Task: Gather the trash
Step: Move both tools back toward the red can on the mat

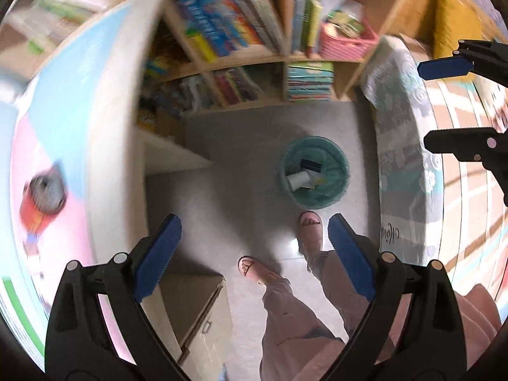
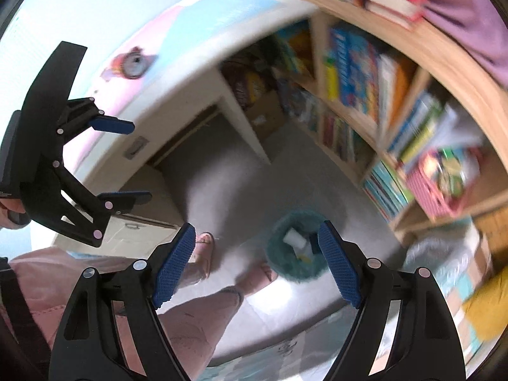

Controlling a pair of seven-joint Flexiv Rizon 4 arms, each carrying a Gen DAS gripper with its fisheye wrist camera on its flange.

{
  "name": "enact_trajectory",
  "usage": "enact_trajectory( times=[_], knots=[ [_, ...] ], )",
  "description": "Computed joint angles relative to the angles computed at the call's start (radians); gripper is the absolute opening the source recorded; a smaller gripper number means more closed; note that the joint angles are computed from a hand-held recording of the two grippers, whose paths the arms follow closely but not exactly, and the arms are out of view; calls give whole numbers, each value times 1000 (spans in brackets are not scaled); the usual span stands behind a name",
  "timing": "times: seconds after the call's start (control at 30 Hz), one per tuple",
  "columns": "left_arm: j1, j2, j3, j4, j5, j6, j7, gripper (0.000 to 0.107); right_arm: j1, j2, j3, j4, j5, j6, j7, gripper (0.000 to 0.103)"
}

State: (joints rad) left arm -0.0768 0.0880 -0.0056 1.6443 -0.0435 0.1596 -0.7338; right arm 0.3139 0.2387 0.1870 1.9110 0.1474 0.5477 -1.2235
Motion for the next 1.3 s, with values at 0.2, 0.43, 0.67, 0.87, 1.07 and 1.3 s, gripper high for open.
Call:
enact_trajectory(
  times=[0.2,0.43,0.67,0.87,1.07,1.3],
  knots=[
    [73,33,55,6,41,49,-67,91,51,-137,-8,-165,26,-8,-165,80],
    [172,34,103,-25,73,47,-151,91,84,-285,23,-364,27,-56,-311,80],
    [250,-6,135,-80,73,62,-142,91,131,-433,49,-564,-22,-113,-369,80],
    [308,-97,150,-164,43,97,-65,92,183,-569,44,-747,-96,-157,-350,80],
    [375,-239,155,-322,12,93,5,92,234,-726,24,-987,-147,-249,-332,80],
    [426,-400,145,-502,-3,73,37,93,302,-951,-14,-1356,-180,-417,-329,80]
  ],
)
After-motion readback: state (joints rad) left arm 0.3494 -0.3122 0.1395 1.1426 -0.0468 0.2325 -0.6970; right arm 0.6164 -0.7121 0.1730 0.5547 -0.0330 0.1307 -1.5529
